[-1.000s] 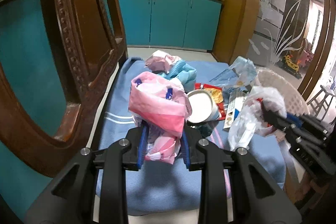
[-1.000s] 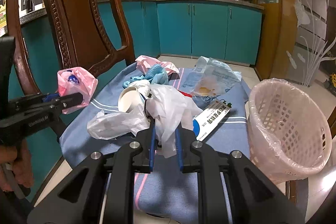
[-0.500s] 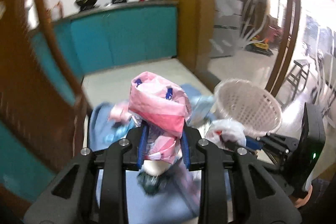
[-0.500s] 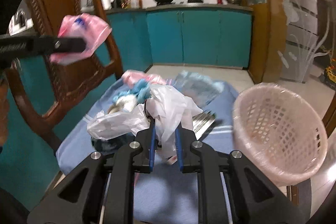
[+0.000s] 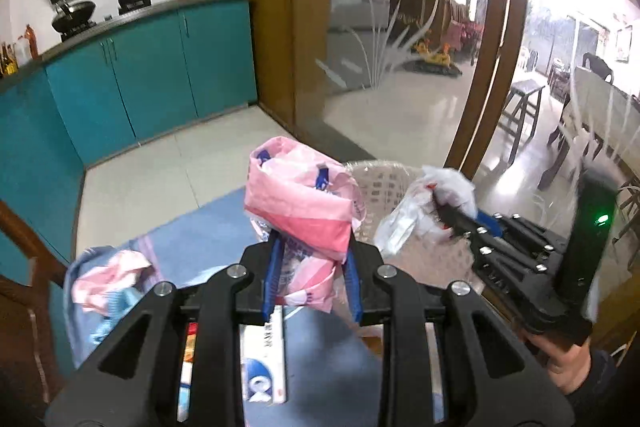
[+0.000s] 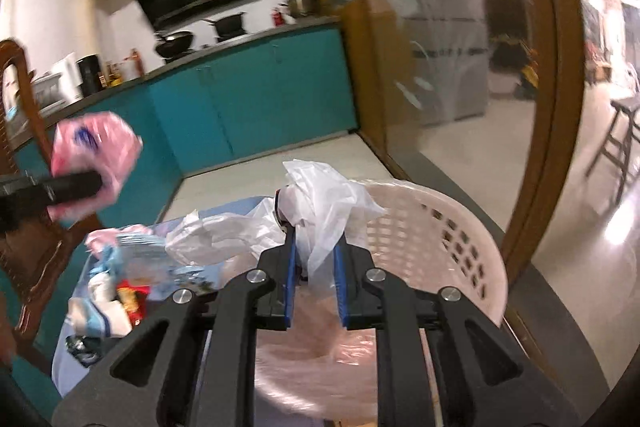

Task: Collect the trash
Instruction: 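Carry the white plastic bag in the right tool over the wastebasket, then drop the pink bag and white bag into the wastebasket with both tools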

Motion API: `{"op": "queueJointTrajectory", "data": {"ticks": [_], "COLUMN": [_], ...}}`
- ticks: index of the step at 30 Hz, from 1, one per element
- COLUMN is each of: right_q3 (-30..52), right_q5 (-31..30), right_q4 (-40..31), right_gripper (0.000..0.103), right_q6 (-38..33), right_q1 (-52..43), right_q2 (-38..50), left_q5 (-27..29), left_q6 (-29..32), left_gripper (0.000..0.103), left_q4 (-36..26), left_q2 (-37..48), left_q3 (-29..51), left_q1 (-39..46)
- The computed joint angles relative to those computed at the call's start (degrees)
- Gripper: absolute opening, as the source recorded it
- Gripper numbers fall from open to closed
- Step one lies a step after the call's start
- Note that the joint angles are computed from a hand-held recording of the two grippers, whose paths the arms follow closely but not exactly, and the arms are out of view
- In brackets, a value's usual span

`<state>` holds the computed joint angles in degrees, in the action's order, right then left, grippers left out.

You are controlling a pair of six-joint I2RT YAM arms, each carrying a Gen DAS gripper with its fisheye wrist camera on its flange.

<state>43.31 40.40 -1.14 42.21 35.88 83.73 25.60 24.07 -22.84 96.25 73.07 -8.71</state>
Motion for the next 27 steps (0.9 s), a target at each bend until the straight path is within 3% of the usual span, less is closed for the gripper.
{"op": "queueJointTrajectory", "data": {"ticks": [7,14,16,18,20,22,27], "right_q3": [-0.1,-1.3,-1.7,-2.1,-2.3,-2.4,-1.7], "right_q5": [-1.1,0.4,0.9,0.7,0.7,0.6,-0.9], "right_q4": [-2.3,-3.7,-4.0,-3.9,-3.9,-3.6,-3.0], "right_gripper": [0.017,0.017,0.017,0.017,0.017,0.017,0.017], "right_q6": [1.5,3.7,4.4,4.5,4.8,4.4,2.8], "right_q1": [-1.7,-2.1,-2.1,-2.5,-2.6,-2.6,-2.7], "right_q2": [-0.4,-3.4,-3.9,-4.2,-4.5,-4.6,-3.1], "left_q5": [-5.1,-3.0,-3.1,-3.0,-4.3,-2.8,0.5], "left_q6": [-4.0,-7.0,-7.0,-6.5,-6.4,-6.7,-7.2], "left_gripper": [0.028,0.030,0.039,0.074,0.085,0.091,0.091], "left_q4": [-2.0,-4.1,-5.5,-6.9,-2.9,-1.1,-2.1], "left_q2": [11.0,15.5,16.3,17.0,14.6,13.7,11.7], "left_q3": [6.9,10.4,12.0,13.6,11.1,10.2,11.2], "left_q1": [-6.3,-7.0,-7.8,-8.5,-8.7,-8.0,-3.1]}}
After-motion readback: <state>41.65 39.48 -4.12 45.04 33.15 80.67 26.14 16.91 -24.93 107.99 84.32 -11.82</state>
